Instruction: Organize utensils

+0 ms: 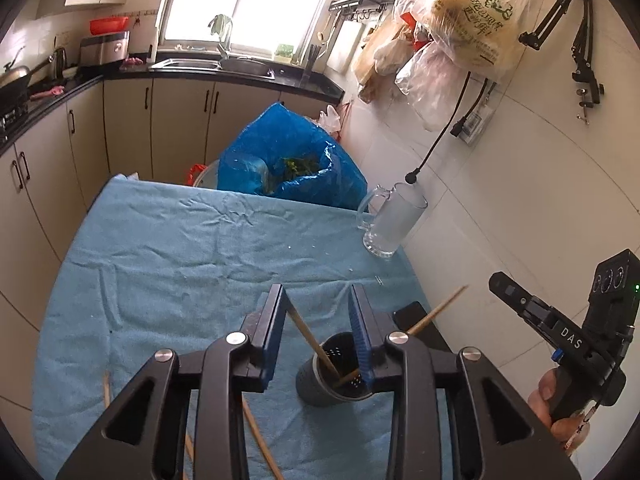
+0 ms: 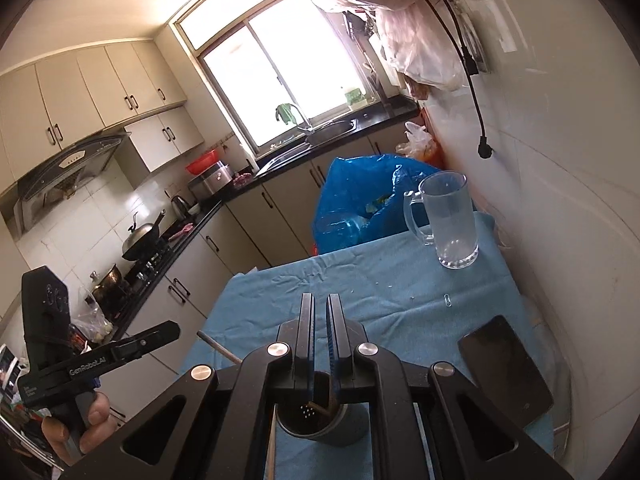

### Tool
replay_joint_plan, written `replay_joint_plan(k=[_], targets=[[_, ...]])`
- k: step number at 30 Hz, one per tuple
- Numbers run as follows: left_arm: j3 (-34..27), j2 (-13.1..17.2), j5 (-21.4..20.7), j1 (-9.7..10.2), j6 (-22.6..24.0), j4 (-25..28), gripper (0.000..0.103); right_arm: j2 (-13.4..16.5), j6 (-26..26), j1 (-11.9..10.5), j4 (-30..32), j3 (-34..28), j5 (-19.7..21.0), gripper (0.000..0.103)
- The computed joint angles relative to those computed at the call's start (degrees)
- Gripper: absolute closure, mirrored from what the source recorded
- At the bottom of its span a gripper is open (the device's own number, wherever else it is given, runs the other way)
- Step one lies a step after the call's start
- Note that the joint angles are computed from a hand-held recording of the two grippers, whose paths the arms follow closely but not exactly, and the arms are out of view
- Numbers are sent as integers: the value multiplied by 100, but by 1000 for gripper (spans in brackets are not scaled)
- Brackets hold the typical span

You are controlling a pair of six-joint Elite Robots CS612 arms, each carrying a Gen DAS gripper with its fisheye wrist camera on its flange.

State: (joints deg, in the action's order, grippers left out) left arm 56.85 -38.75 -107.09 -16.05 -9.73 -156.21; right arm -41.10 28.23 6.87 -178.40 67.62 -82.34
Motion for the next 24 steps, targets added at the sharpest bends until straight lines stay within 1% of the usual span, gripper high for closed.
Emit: replay_joint_plan(k=[2, 3, 4, 7, 10, 15, 17, 19, 21, 24], targets=[[29, -27, -38, 10, -8, -16, 72, -20, -19, 6, -31, 33, -24, 90], [71, -53, -20, 12, -9, -56, 72, -32, -15, 13, -49, 50, -43, 82], [105, -74, -9, 15, -7, -90, 72, -43, -12, 17, -85, 73, -68, 80], [262, -169, -18, 35, 9, -194, 72, -102, -5, 29, -211, 172, -61, 80], [503, -293, 9, 79, 26, -323, 72, -156, -27, 34, -333, 281, 72, 80], [843, -416, 178, 190, 12, -281, 72, -200, -150, 105, -351, 455, 489, 80], [924, -407, 338, 243, -35, -150, 72, -186, -259, 146, -272, 473, 663, 80], [926, -347, 394, 301, -112, 88, 72, -151, -369, 200, -134, 454, 808, 80], [826, -221, 288, 374, -192, 452, 72, -78, -539, 266, 133, 362, 975, 80], [621, -19, 259, 411, -246, 922, 73, 38, -696, 357, 538, 216, 1060, 80]])
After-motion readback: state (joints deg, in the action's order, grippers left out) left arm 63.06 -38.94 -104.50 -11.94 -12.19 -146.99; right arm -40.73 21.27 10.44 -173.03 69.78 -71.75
